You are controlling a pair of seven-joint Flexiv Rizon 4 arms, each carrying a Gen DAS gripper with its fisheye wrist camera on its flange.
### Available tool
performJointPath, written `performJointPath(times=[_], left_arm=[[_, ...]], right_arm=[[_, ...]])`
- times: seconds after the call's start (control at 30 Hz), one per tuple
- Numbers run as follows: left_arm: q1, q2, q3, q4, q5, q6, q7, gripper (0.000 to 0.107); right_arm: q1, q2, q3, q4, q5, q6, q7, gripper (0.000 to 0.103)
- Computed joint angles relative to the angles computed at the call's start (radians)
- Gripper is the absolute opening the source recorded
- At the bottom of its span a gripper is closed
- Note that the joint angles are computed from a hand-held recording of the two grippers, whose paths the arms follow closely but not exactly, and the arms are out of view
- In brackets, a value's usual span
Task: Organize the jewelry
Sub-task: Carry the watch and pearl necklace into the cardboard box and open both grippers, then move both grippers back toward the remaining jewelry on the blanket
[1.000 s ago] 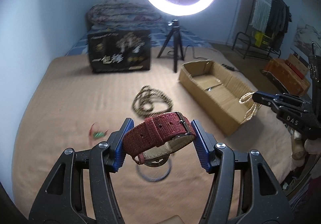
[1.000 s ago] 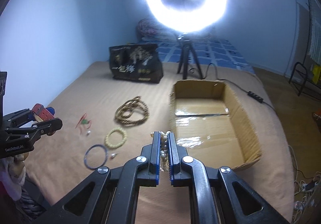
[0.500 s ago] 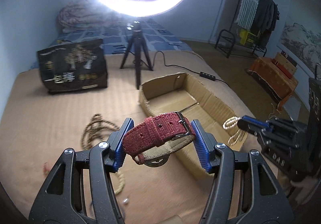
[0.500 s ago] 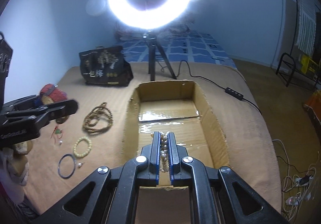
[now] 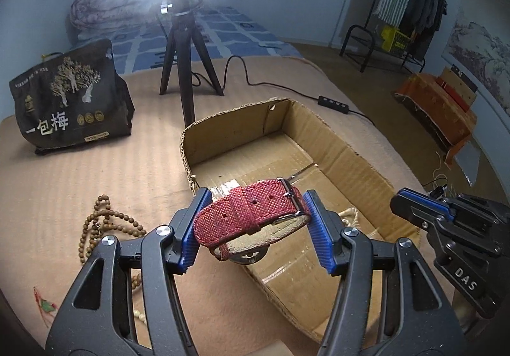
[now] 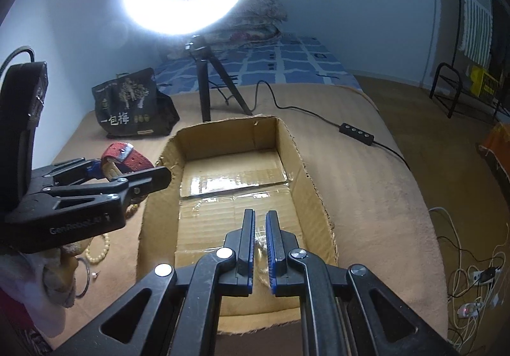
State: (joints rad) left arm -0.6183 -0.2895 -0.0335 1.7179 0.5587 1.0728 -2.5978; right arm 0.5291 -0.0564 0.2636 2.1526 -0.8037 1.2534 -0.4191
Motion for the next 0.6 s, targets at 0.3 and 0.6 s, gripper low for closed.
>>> performJointPath(times=[0.3,0.6], left_arm=[[-0.001,-0.001,0.011,-0.003,-0.016,-0.025,-0.002,0.08],[0.001,0.067,-0.012,0.022,0.049,-0.078,-0.027,0.08]], right_arm=[[0.011,-0.015,-0.01,-0.012,-0.006,-0.03,0.026,0.063],[0.005,0.027,0.009,-0.009,-0.056,-0.095,0.07,0.085]])
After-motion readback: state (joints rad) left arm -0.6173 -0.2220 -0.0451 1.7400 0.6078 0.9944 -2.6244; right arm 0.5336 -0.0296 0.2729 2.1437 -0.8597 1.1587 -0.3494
